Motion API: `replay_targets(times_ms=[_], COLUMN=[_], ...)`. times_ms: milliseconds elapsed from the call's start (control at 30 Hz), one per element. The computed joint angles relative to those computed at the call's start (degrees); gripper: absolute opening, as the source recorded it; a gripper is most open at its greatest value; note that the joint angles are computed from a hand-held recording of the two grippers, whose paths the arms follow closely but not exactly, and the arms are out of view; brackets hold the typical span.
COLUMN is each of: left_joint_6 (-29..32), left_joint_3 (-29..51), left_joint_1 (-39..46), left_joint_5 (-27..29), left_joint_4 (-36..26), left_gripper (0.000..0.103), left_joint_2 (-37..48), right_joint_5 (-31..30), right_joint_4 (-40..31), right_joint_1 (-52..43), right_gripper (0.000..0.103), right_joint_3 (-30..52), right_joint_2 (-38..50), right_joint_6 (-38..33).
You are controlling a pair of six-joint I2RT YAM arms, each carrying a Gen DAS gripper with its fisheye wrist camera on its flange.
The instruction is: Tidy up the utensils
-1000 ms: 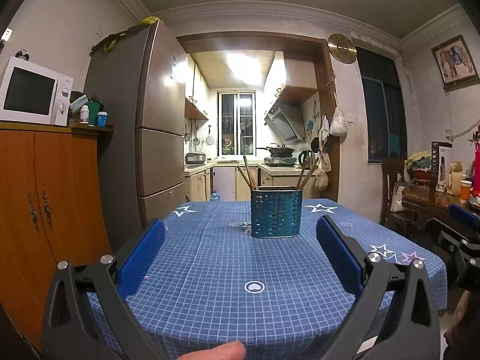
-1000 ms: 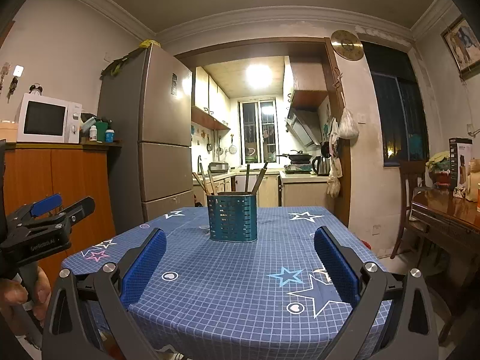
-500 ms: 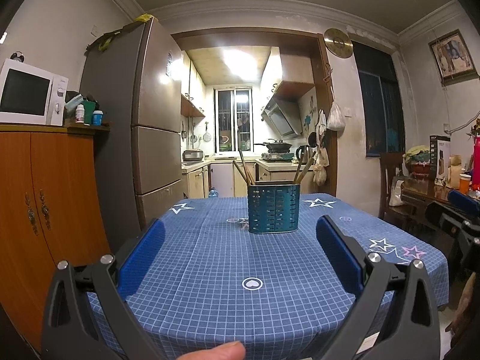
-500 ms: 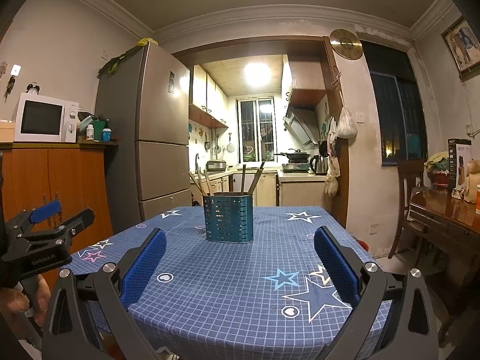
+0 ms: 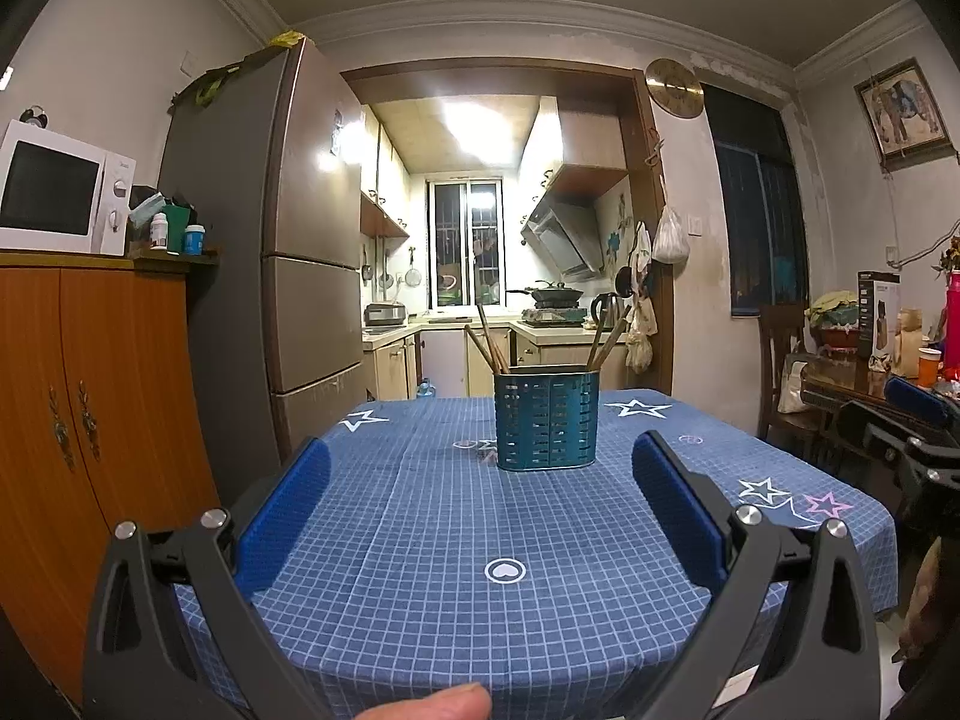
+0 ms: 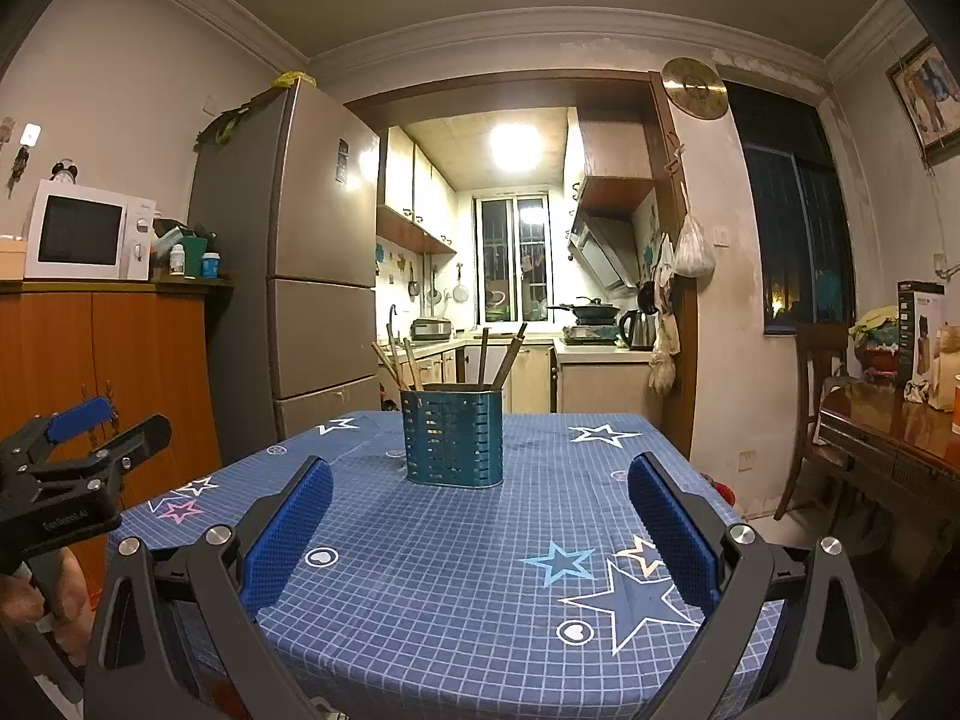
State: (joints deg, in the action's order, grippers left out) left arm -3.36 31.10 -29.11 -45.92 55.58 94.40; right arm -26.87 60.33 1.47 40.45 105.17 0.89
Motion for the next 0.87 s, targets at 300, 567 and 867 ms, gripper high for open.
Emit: replay_targets(times_ms=[300,567,867], left_joint_6=[-0.5,-1.9,-3.0], left_joint_3=[1.1,1.3,1.7], left_joint_1=[0.2,1.2,2.0], left_joint_5=[0.3,1.1,0.6], left_joint_4=[-1.5,-2.6,-4.5], left_gripper=[0.097,0.097,0.097], left_joint_2=[0.4,-0.2,-0.6], right_joint_5=[-0.3,-0.2,-0.2], right_joint_4=[0.0,0.0,-0.6], right_joint_1=[-0.2,-0.2,-0.4], right_gripper=[0.098,0.098,0.098], right_joint_3=[0.3,0.4,0.9], right_joint_2=[0.2,0.1,0.1], right_joint_6=[0.1,0.0,-0.2])
